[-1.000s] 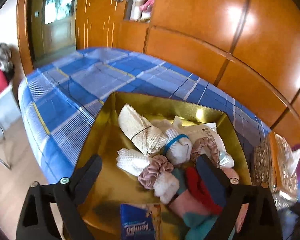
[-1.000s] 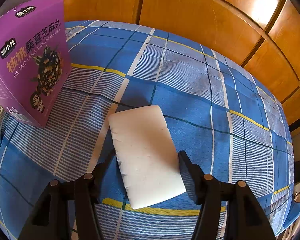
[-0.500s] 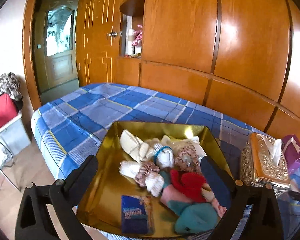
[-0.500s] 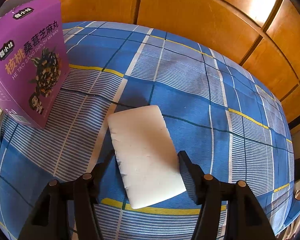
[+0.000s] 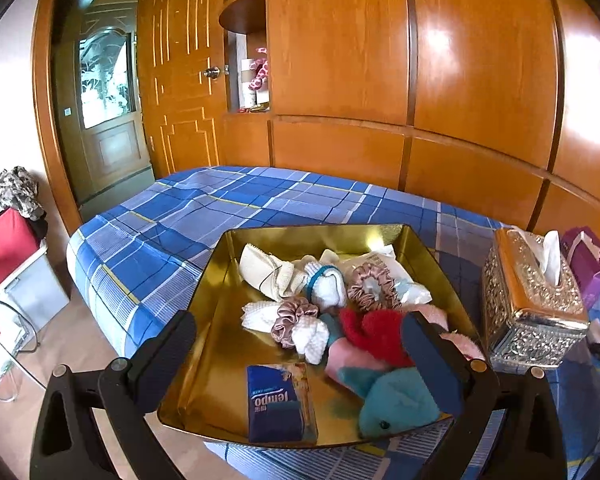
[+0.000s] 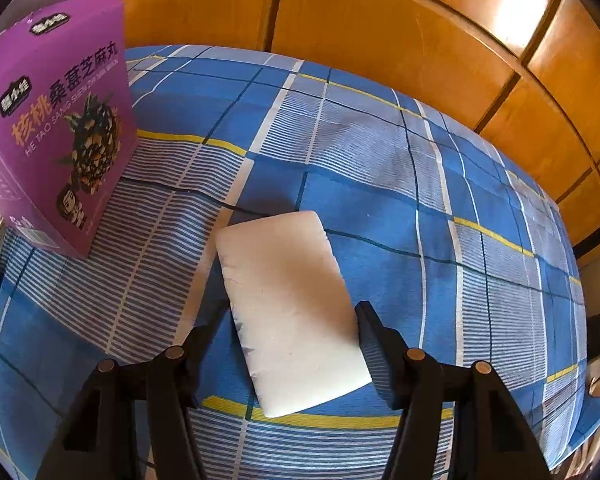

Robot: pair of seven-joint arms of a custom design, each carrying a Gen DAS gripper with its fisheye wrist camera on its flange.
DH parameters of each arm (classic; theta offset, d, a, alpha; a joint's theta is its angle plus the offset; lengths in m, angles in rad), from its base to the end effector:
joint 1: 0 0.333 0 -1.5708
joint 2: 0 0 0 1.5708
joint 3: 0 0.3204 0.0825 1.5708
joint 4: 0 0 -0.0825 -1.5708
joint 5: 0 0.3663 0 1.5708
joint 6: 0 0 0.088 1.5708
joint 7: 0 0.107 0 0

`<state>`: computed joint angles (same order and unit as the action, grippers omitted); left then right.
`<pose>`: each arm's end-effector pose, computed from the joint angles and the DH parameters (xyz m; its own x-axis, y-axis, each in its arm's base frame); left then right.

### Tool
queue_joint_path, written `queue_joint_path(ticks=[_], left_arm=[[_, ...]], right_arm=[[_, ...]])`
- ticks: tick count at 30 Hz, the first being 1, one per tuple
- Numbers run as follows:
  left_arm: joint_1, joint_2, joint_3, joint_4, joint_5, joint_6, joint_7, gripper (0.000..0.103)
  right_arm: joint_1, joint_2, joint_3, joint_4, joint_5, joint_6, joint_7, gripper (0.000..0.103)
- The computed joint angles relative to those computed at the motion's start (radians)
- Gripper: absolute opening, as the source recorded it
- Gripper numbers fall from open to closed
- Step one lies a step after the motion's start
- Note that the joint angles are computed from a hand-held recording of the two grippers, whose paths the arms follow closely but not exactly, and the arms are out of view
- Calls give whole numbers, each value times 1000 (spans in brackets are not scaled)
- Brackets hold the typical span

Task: Organize soft objects
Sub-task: 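Lift the white foam pad and carry it toward the gold tray with the right tool, then release the white foam pad onto the items in the tray with the right tool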

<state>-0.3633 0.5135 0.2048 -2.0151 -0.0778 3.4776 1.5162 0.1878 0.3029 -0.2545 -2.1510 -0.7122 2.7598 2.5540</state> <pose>0.6361 -0.1094 0.3351 -0.0897 -0.9959 -0.0097 -0.5673 0.0591 -0.8214 0.5796 -0.0069 0.3049 -0.4198 -0.8927 0.1642 -0.8325 0.3066 -0.4614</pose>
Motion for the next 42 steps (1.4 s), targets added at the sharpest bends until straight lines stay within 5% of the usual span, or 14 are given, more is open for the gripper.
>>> queue_joint_path(ticks=[5,9,11,18,25,35,39,42], left_arm=[[94,-25,-95,-15,85,-13,-30,103],[127,-32,-126,-22,131,-19,-50,103],[100,-34,-100,-29,130,-13,-45,103],[196,-48,-177,-44,228,-24,-66,103],[300,-50,-253,-32,326,-82,-110,103],[273,-52,-148,-23,293,-72,-161,103],[208,-48,-56,-26,234,-54,-156,103],[220,-45,-57,-31,204,-40,-167,103]], right_arm=[[-20,1,10,-4,65,20,-16,62],[-30,3,14,-3,128,30,-52,59],[-54,6,31,6,201,26,-105,58],[-81,44,24,165,331,-156,-204,57],[-59,49,41,428,256,-245,-293,57],[34,176,223,675,401,-83,-736,58],[61,267,322,742,539,-93,-910,58],[89,354,354,817,623,-122,-972,58]])
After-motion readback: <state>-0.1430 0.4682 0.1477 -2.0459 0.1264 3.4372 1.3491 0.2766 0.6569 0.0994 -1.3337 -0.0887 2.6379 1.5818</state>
